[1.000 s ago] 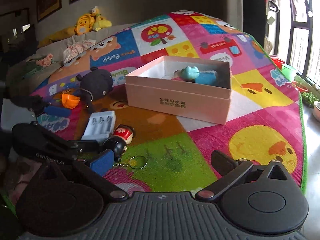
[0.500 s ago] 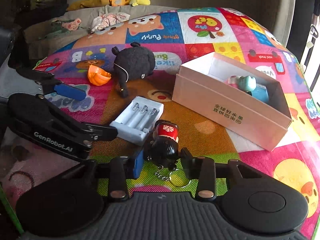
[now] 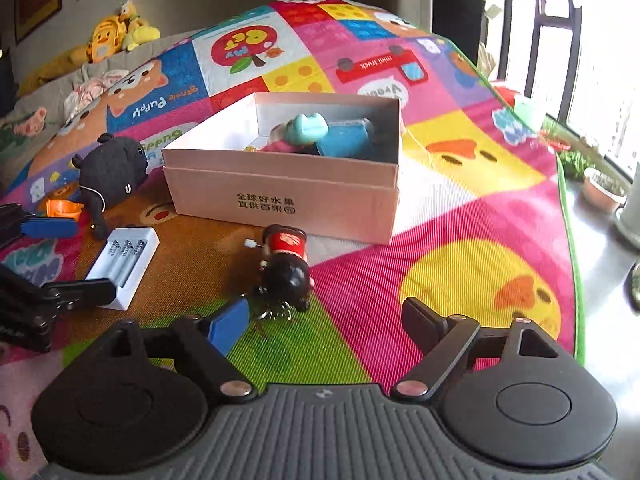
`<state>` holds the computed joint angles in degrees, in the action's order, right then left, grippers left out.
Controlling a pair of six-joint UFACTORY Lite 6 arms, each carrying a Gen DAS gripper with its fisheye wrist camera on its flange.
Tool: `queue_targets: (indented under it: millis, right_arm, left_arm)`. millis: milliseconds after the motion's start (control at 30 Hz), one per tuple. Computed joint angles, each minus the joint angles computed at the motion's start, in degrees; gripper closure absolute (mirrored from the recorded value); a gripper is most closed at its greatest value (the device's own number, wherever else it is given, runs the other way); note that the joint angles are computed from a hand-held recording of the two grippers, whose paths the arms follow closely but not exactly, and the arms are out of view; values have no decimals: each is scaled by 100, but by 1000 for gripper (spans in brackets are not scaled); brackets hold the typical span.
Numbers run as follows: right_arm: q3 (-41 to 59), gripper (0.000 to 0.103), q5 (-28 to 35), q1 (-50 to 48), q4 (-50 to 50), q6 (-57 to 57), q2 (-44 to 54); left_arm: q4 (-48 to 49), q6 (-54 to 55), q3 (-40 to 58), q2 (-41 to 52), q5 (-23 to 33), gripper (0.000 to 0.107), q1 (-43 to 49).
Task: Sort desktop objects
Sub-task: 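Grasp the grey battery holder with the left gripper while the right gripper approaches the keychain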
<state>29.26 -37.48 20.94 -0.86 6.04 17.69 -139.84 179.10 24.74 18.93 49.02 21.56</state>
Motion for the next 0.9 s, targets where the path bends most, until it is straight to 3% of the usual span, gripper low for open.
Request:
queue_targets:
  millis: [133, 233, 400, 467, 533, 600, 667, 767, 900]
  right_arm:
    - [-127, 9, -175, -107, -171, 214, 103]
    - [-145, 1, -268, -160, -301, 385, 110]
    - [-41, 0, -196, -168, -312, 498, 198]
    - [-61, 0, -238, -179, -303, 522, 201]
    - [-83, 0, -277, -179, -273, 542, 197]
    - [-101, 0, -312, -186, -260, 568, 192]
    - [-115, 0, -349, -195, -219, 584, 194]
    - [-113, 0, -384, -253, -207, 695, 208]
    - [-139, 0, -480, -453, -414, 1036, 217]
  left_arm:
    - [597, -707, 471, 268, -289, 5, -43]
    - [1902, -1783, 417, 89, -427, 5, 256]
    - [3558, -2305, -105, -286, -139, 5, 674]
    - [3157, -1748, -449, -517, -13, 5, 606]
    - [1997, -969, -651, -685, -84, 5, 293]
    - [798, -293, -565, -510, -79, 5, -23]
    - [200, -157, -246, -150, -89, 5, -236]
    - [268, -521, 382, 346, -337, 5, -317]
    - [1350, -1598, 644, 399, -488, 4, -61]
